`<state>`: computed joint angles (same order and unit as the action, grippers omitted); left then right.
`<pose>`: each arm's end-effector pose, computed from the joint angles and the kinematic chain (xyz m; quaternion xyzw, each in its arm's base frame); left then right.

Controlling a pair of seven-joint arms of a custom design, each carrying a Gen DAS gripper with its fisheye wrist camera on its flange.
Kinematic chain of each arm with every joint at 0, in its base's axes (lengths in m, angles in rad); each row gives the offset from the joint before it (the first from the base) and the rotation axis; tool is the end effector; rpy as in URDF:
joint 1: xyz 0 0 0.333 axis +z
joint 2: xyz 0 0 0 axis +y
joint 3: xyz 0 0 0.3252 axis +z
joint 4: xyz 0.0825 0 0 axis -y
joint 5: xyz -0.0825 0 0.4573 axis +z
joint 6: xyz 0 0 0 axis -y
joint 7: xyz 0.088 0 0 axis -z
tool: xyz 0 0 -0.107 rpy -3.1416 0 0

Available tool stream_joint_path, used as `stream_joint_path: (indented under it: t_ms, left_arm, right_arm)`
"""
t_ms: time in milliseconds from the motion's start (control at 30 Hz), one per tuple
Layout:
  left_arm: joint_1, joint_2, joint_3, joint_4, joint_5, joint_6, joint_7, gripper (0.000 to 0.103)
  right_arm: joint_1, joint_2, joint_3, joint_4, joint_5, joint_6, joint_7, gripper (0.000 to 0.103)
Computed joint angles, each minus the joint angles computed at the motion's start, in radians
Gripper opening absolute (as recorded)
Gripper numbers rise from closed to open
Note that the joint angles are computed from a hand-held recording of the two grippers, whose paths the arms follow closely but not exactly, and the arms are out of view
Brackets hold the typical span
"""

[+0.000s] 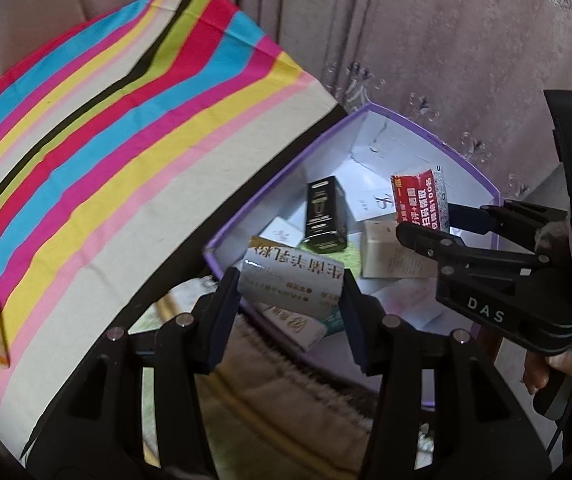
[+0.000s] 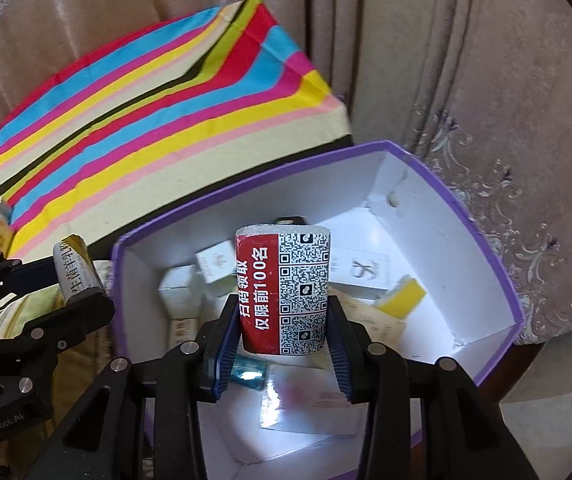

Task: Organize objects
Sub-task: 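Carry the red QR box and white cylinder box over the purple-rimmed box, then lower both boxes into the purple-rimmed box and open both grippers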

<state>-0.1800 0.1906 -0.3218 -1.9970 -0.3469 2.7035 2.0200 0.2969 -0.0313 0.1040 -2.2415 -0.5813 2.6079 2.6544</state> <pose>0.6149 -0.3156 0.3939 -0.4241 0.8586 -0.2786 0.0727 0.5561 0.2486 0.3864 -0.5960 0.7562 -0.2011 0.1803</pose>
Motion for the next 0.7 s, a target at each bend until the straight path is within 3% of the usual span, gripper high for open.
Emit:
stream_joint_path:
  t_ms: [500,567,700]
  left_arm:
    - [-0.021,0.114,-0.040,0.135,0.026,-0.118,-0.016,0.056]
    - [-0.024,0.115,-0.041,0.136,0.032,-0.119,-0.017,0.068]
    - [-0.019,0.107,-0.044,0.128,0.023,-0.111,-0.013,0.073]
  right_arm:
    - [-0.051,-0.044,-0.005,-0.052,-0.042,-0.056,0.075,0.043]
    - [-0.055,-0.050,-0.004,-0.057,-0.037,-0.058,0.078,0.046]
    - [-0.064,-0.059,0.002,-0.064,-0.041,-0.060,0.091,0.066]
